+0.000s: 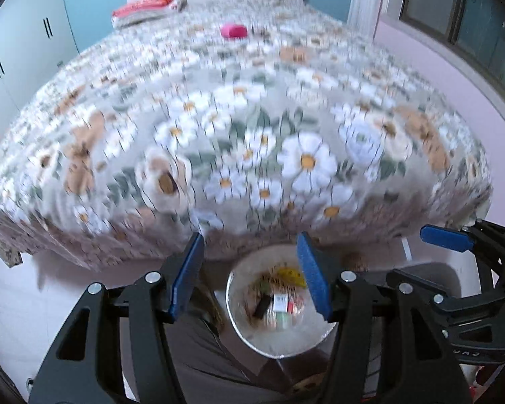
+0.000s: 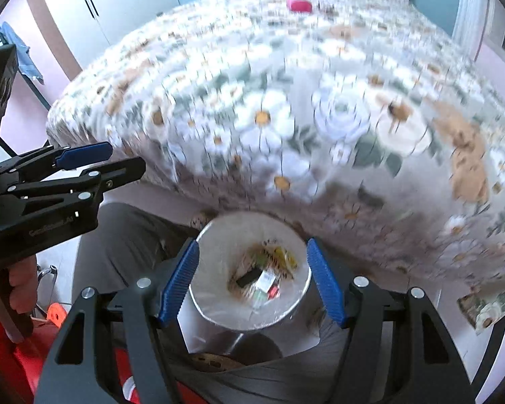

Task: Collect trash
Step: 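Move both open tools back over the bed toward the pink cup and crumpled paper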

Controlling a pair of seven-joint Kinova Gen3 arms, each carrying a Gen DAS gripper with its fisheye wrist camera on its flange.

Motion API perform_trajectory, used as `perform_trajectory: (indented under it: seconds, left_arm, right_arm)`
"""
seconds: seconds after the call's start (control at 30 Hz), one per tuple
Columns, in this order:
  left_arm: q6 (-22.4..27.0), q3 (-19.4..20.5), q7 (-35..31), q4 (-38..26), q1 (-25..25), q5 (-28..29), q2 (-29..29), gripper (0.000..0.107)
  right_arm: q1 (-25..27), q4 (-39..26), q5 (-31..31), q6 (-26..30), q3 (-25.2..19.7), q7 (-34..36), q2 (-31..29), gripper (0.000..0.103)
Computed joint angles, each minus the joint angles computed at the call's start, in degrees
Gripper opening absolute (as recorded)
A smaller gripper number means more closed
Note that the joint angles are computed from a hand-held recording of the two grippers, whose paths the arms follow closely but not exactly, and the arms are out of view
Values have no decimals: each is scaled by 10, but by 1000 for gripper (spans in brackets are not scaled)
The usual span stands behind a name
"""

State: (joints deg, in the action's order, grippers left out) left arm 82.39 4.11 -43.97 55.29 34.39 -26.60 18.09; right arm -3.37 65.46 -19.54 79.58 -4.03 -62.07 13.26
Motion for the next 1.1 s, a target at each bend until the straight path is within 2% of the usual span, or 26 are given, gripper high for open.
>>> perform_trajectory:
  seconds: [0.23,0.57,0.87,1.1]
  left_arm:
    - [9,-3,6,-28,24,-44,-11,58]
    - [37,-14,-10,-92,57,-99,3,58]
    - [51,-36,-45,-165,64,-106,27,58]
    - [66,-60,-90,-243,56,-89,61,58]
  right_arm:
    - [13,-23,-27,-2,1,16,-23,69]
    - [24,-65,-53,-1,7,34,-35,71]
    - [32,-133,-63,15,4,34,-13,72]
    - [36,-197,-62,31,-3,21,17,73]
